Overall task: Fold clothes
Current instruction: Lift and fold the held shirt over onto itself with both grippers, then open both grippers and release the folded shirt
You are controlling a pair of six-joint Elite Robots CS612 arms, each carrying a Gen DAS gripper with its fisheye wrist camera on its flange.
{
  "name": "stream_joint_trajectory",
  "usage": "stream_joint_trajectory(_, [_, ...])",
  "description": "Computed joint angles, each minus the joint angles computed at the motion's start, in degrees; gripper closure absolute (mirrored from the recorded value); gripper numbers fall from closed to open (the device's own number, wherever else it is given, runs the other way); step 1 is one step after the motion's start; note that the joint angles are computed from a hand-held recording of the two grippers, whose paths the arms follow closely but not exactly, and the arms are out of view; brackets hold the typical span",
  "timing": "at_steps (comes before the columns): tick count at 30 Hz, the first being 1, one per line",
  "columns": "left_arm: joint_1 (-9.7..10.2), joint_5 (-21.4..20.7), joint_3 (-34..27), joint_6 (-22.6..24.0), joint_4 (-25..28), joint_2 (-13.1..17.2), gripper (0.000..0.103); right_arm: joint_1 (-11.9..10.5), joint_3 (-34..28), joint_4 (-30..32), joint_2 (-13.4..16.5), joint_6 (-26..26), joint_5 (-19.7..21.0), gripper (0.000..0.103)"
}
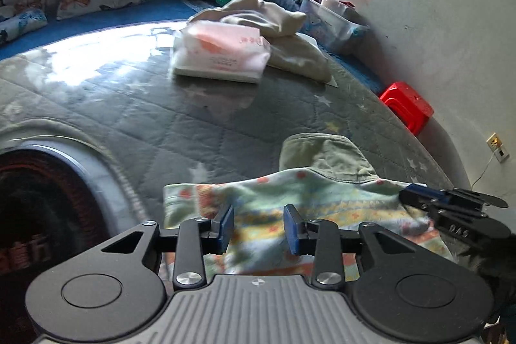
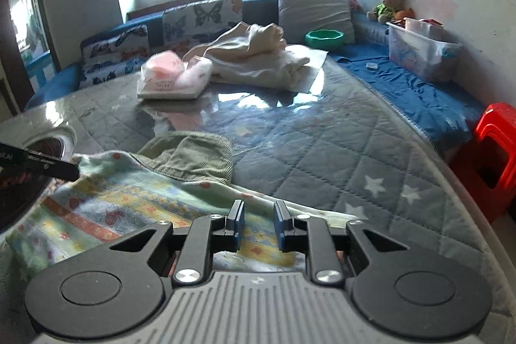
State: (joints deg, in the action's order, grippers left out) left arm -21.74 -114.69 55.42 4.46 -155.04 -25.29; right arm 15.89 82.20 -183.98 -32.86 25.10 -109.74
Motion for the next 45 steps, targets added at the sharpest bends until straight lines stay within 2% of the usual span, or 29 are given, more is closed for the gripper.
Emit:
stream_joint_trajectory(5, [-0.35,0.47,-1.25,0.38,0.79,0.84,0.067,0.17,-0.89,0.63,0.26,-0.96,-0.81,0.081])
stream_joint_trajectory(11, [-0.75,-1.01,-1.54,0.41,-0.45,0.95,0.067,0.48,-2.48,-1.31,0.94,-3.42,1.57,0.075])
stream_joint_trajectory(16, [-1.46,0.88,-3.43,0.17,0.71,2.11,0.067,0.45,-4.81,1.51,2.20,-3.80,2.01,0.071])
stream_joint_trajectory(21, [-1.36,0.68,-3.44,0.05,0.71,1.94,0.067,0.67,-3.93,0.33,1.57,-4.33,1.91,0.068])
stream_joint_trajectory(23, [-1.16,0.34,-2.12,0.57,-0.59,1.19,0.067,0.96,-2.95,-0.85,0.98,-5.31,2.73,0.064])
stream_joint_trajectory(27, [-0.62,-0.59,1.75,2.61,-2.84,-0.92,0.067,1.76,-1.20,-2.04,0.00,-6.95,4.68,0.063])
stream_joint_trajectory(31, [-0.17,-0.72,6.65,5.29,-5.25,-3.37,0.067,2.84,0.00,-2.49,-0.50,-7.99,4.97,0.059])
stream_joint_trajectory(36, [0.21,0.09,12.34,8.37,-7.85,-5.85,0.065,4.42,1.14,-2.53,-0.79,-9.64,3.83,0.055])
stream_joint_trajectory(39, [0.40,0.91,15.28,10.29,-9.55,-6.93,0.065,5.34,1.82,-3.28,-0.86,-10.22,1.83,0.054])
stream_joint_trajectory(42, [0.48,1.83,17.70,11.70,-12.48,-7.66,0.064,5.91,2.54,-4.37,-0.98,-8.92,0.52,0.053])
stream_joint_trajectory(45, [0.64,2.23,19.04,11.18,-13.81,-8.14,0.061,6.35,2.83,-3.95,-1.07,-8.22,-0.69,0.052])
